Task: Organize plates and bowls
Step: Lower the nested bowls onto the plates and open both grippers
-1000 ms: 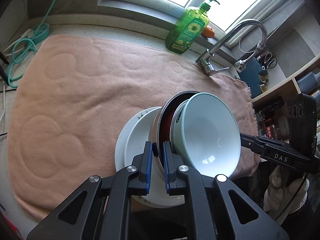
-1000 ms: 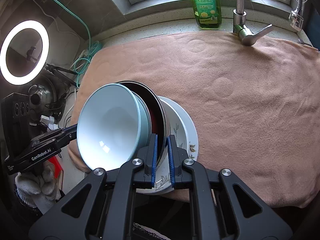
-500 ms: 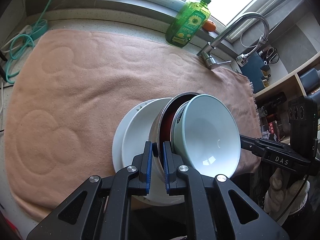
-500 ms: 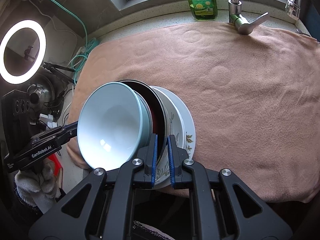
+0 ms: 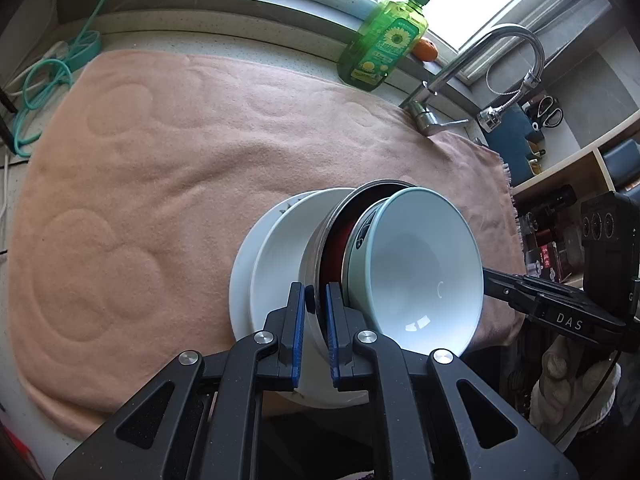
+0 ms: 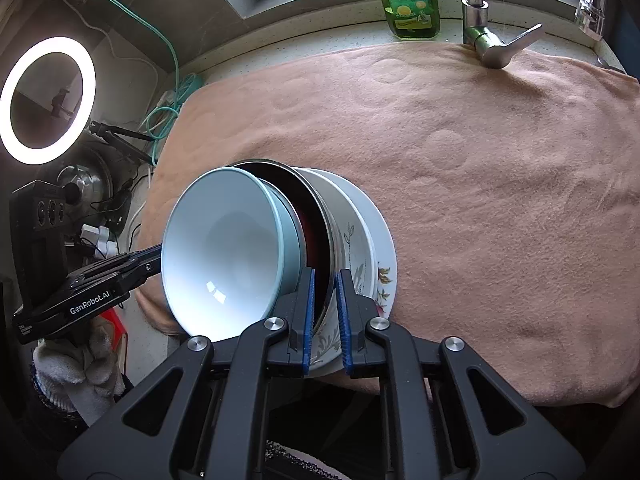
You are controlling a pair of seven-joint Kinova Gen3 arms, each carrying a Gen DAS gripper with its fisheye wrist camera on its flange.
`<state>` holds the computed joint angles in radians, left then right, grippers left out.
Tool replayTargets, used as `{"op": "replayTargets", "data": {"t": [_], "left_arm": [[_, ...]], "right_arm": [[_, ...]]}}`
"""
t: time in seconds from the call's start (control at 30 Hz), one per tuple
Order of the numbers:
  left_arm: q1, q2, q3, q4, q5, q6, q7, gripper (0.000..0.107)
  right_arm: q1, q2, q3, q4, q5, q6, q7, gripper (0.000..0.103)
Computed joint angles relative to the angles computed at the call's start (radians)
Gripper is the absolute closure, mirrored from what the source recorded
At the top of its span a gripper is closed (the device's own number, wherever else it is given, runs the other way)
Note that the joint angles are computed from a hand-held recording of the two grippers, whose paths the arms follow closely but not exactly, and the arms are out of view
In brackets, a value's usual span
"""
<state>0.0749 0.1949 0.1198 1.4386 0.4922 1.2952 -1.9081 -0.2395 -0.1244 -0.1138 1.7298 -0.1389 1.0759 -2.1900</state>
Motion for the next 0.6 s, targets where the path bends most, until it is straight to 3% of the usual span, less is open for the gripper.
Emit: {"op": "replayTargets", "data": {"t": [0.6], "left_arm": [[-0.020, -0.058, -0.019, 0.014, 0.004, -0.026, -0.043, 0.099]], "right_arm": [[-0.015, -0.051, -0.060, -0.008, 0.131, 0.041, -0.115, 0.090]]}}
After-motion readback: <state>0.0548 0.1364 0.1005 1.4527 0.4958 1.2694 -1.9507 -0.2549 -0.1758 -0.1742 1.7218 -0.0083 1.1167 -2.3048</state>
